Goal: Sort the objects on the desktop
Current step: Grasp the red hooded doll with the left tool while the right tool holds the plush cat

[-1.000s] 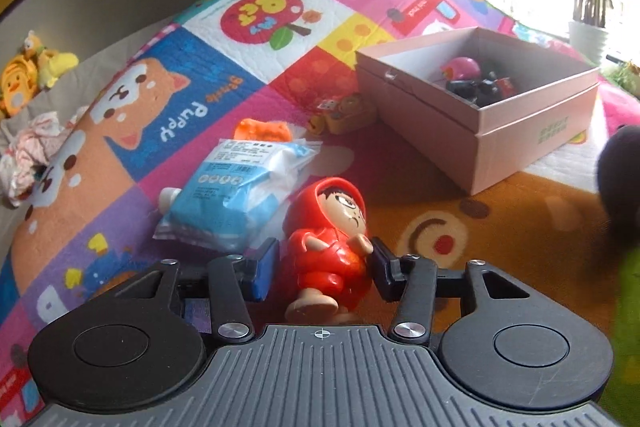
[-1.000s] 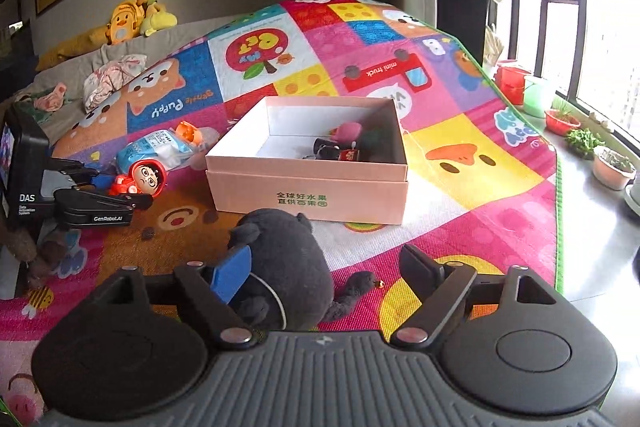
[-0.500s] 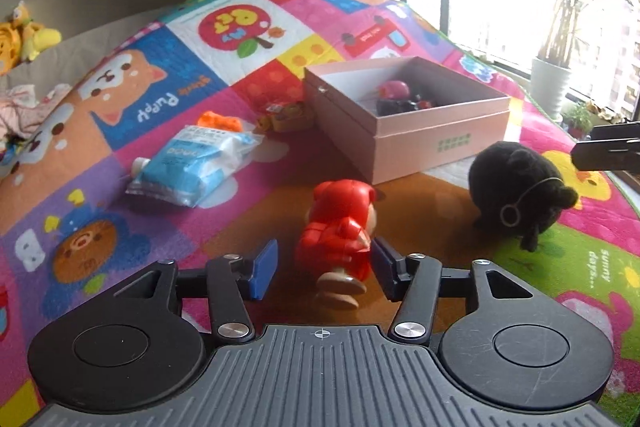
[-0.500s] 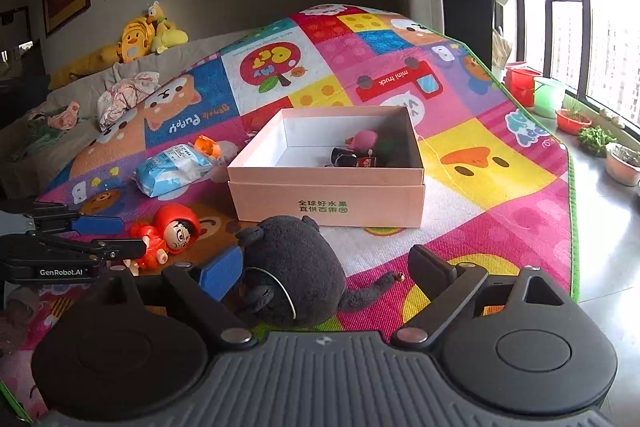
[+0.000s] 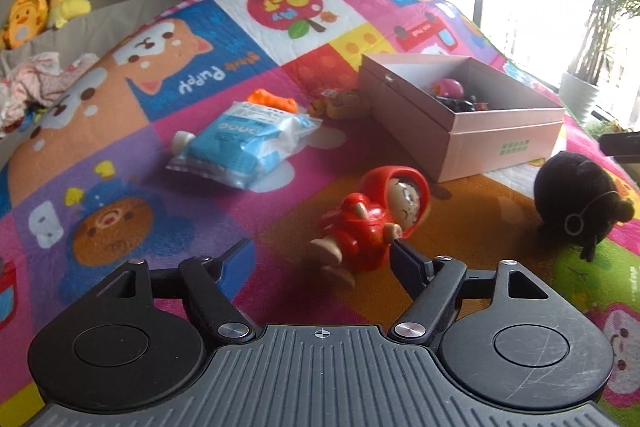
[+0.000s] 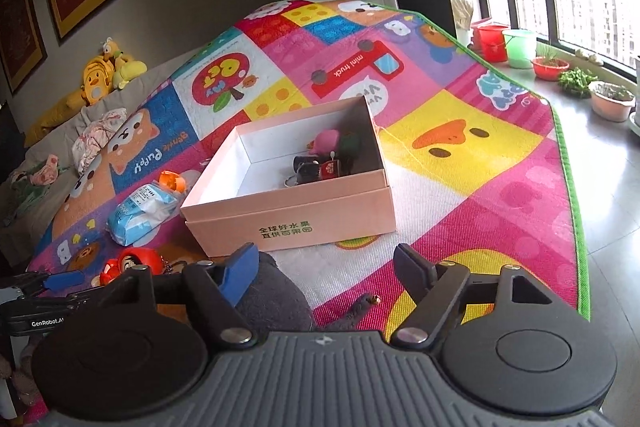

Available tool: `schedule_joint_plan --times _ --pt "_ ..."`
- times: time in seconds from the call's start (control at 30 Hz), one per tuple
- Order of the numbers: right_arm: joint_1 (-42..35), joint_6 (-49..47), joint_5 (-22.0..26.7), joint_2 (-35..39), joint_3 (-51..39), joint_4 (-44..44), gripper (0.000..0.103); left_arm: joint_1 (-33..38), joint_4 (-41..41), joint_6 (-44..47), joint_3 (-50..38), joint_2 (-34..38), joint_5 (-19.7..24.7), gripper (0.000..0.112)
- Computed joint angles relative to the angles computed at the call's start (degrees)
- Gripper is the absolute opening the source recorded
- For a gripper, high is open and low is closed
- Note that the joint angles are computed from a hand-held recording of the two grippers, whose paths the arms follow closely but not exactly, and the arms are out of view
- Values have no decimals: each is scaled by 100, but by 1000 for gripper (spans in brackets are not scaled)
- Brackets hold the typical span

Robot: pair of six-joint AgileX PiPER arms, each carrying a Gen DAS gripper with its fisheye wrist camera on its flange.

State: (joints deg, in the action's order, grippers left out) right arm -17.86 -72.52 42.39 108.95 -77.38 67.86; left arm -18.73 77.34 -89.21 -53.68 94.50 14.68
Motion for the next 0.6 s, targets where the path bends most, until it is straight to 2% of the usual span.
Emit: schedule_joint_plan --times 0.07,0.17,0.37,0.43,0.53,0.6 --pt "67 424 269 245 -271 -287 76 -4 -17 31 -60 101 -147 82" --pt "135 465 578 343 -314 -257 76 -52 -251 263 -158 208 -284 82" --pt "458 -528 592 -191 367 -374 76 -93 -1137 1136 -150 164 -556 84" --pt "575 -894 475 -404 648 -478 76 -87 -1508 1486 -123 126 -612 85" --pt "746 -1747 10 -789 1219 -453 77 -118 -1680 1654 -127 125 -587 88" --pt "750 -2253 -129 -994 1526 -404 83 -142 -1763 1732 -153 145 -562 89"
